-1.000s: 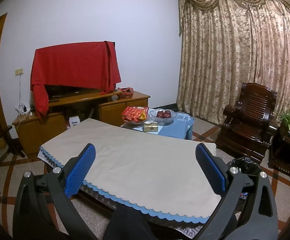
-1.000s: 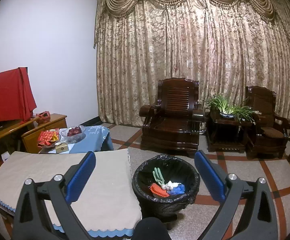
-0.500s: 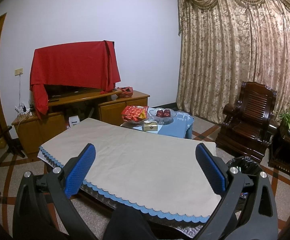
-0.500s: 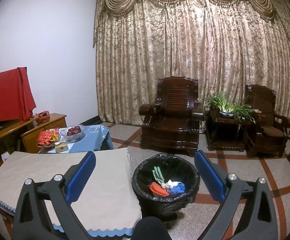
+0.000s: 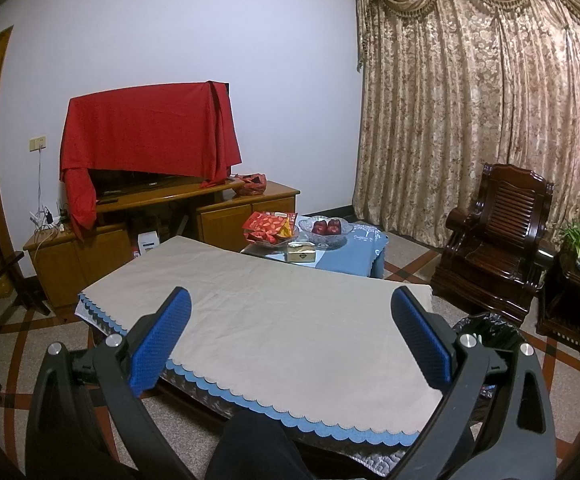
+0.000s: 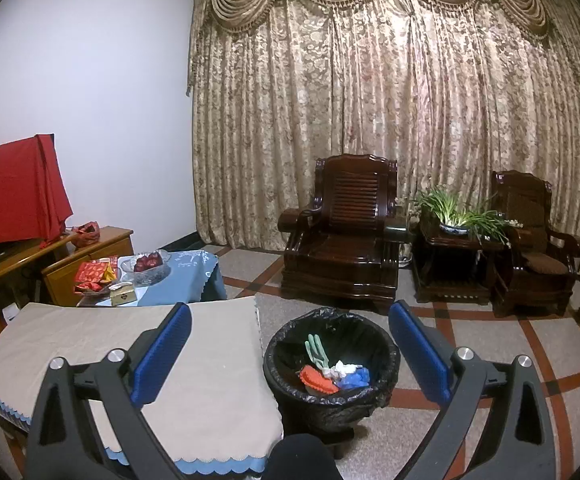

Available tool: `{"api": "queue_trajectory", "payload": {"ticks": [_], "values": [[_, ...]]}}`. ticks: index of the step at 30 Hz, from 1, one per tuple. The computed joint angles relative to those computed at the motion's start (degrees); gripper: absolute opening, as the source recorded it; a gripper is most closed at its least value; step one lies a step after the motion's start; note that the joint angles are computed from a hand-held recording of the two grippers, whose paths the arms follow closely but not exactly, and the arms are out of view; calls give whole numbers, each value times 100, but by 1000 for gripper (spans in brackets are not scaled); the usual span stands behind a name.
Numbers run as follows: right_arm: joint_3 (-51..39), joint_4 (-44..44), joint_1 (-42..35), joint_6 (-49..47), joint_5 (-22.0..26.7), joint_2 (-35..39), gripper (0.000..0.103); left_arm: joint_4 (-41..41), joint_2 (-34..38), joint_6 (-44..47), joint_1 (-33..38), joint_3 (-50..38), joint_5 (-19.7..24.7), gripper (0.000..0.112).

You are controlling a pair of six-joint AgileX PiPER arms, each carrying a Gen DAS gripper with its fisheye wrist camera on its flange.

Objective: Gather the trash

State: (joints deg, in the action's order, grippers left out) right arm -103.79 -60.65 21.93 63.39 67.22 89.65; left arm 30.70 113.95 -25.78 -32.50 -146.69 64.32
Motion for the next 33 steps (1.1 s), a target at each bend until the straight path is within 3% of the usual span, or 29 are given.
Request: {"api": "queue_trajectory", "payload": {"ticks": [33], "values": [[-292, 150, -89, -266, 81, 66, 97, -74, 139, 138, -3, -346, 196, 97]]}}
